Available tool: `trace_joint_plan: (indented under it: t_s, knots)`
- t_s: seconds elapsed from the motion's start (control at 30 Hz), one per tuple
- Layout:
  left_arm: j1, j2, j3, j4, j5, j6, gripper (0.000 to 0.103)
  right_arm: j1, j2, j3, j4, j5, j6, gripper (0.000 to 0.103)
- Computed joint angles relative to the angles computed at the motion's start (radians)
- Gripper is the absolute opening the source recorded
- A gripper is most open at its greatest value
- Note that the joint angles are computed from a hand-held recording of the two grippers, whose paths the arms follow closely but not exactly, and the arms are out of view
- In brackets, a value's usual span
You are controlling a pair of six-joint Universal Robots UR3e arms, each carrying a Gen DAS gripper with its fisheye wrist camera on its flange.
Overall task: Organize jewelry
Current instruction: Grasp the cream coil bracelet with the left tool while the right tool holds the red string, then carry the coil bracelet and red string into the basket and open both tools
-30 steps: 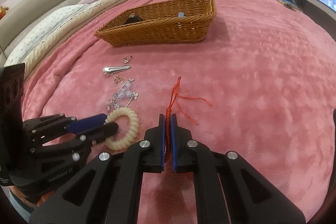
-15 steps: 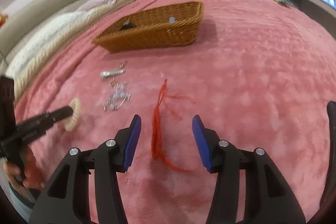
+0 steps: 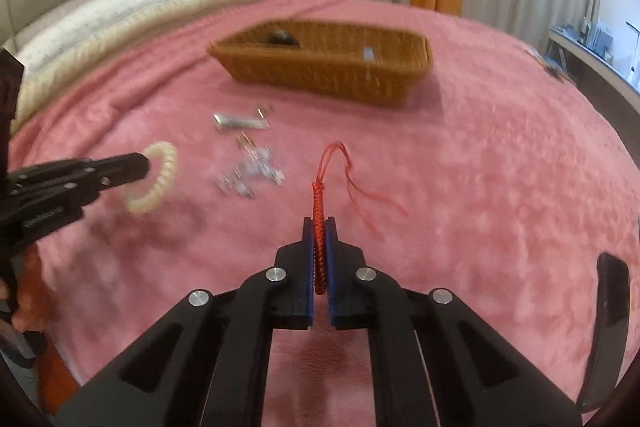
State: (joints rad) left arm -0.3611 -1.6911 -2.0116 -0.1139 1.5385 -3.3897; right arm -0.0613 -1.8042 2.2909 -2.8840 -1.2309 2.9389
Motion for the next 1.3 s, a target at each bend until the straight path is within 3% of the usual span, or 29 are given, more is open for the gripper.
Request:
trace_joint_plan:
  t_s: [0.2,0.37,0.67,0.9,1.03,1.3]
  knots:
    - [-0.003,0.053,0.074,-0.017,0.000,0.016,0.009,-0.060,-0.093,-0.082,0.096,0.092,-0.008,0.004]
    - [-0.011,0.006,0.278,-0.112,0.027,0.064,0.009,-0.050,-0.006,-0.269,0.128,0.070,0.006,0.004]
    - [-0.004,-0.204,0.675,-0.206,0.064,0.120,0.009,-0.004,0.352,-0.747,0.159,0.004,0.081,0.004]
    - [0.076,-0.481,1.024,-0.278,-0.037,0.074,0.009,0.012,0.677,-1.094,0.195,0.011,0.144,0.004]
    - [0.093,-0.642,1.218,-0.342,-0.042,0.053,0.009,0.020,0.850,-1.259,0.233,0.014,0.180,0.004]
    - [0.114,-0.810,1.346,-0.408,-0.067,0.034,0.009,0.034,1.023,-1.427,0.334,0.002,0.166,0.004]
